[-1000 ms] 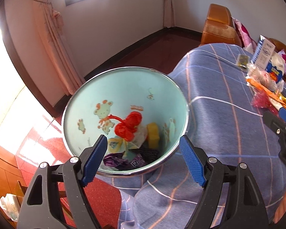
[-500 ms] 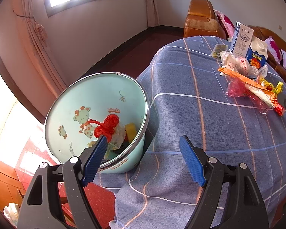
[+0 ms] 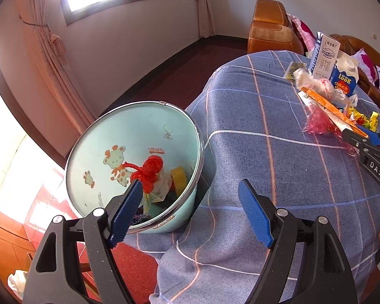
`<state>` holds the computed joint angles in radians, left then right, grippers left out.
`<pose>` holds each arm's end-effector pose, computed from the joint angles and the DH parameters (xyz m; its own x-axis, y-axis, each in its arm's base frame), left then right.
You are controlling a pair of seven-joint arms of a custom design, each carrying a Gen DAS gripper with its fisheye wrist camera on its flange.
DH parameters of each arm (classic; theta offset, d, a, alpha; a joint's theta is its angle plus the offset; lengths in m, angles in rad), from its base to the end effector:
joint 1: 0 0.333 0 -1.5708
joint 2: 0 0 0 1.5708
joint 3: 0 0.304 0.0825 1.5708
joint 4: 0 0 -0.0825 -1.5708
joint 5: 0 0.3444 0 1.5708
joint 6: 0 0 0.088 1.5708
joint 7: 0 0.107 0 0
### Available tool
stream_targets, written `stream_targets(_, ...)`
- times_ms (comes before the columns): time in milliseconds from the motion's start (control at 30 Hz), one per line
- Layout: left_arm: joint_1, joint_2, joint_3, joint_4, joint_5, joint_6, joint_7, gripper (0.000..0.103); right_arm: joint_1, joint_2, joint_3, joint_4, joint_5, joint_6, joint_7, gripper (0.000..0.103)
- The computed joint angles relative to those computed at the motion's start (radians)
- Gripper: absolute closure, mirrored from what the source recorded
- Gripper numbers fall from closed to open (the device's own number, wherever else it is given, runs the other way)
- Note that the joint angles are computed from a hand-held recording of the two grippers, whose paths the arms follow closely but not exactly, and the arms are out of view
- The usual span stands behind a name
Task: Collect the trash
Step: 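Grasp the pink plastic wrapper with the left tool while the right tool grasps the orange snack wrapper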
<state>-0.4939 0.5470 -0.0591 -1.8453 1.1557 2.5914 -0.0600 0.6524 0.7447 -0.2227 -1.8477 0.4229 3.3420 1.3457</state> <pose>0.5225 -0.3394 0.2596 0.1612 -0.9831 -0.0873 -0.7832 -0.0735 -0.6175 0.5993 0.2516 0.2424 0.2871 -0.9547 0.0781 -0.6685 -0.2581 -0.6975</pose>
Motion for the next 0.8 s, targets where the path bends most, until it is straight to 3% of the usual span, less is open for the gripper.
stream_targets(67,-0.001,0.012,-0.002,0.018,0.0,0.004,0.011,0.027,-0.003,-0.017,0.012,-0.036,0.004,0.059,-0.009,0.075)
stream_targets(200,-0.01,0.039,0.0,0.063,0.001,0.021,0.042,0.027,-0.064,-0.078,0.1,-0.137,0.025,0.211,-0.045,0.075)
stream_targets(333,-0.014,0.078,0.004,0.122,-0.016,0.066,0.084,0.027,0.001,-0.094,0.043,-0.18,0.167,0.316,-0.127,0.075)
stream_targets(400,-0.023,0.104,0.009,0.163,-0.03,0.085,0.115,0.027,0.04,-0.091,-0.001,-0.184,0.274,0.34,-0.183,0.075)
stream_targets(500,-0.037,0.158,0.016,0.254,-0.071,0.1,0.181,0.027,0.039,-0.083,-0.022,-0.182,0.364,0.35,-0.251,0.075)
stream_targets(800,-0.06,0.385,0.014,0.62,-0.302,0.104,0.446,0.029,-0.101,-0.093,0.059,-0.21,0.448,0.383,-0.327,0.075)
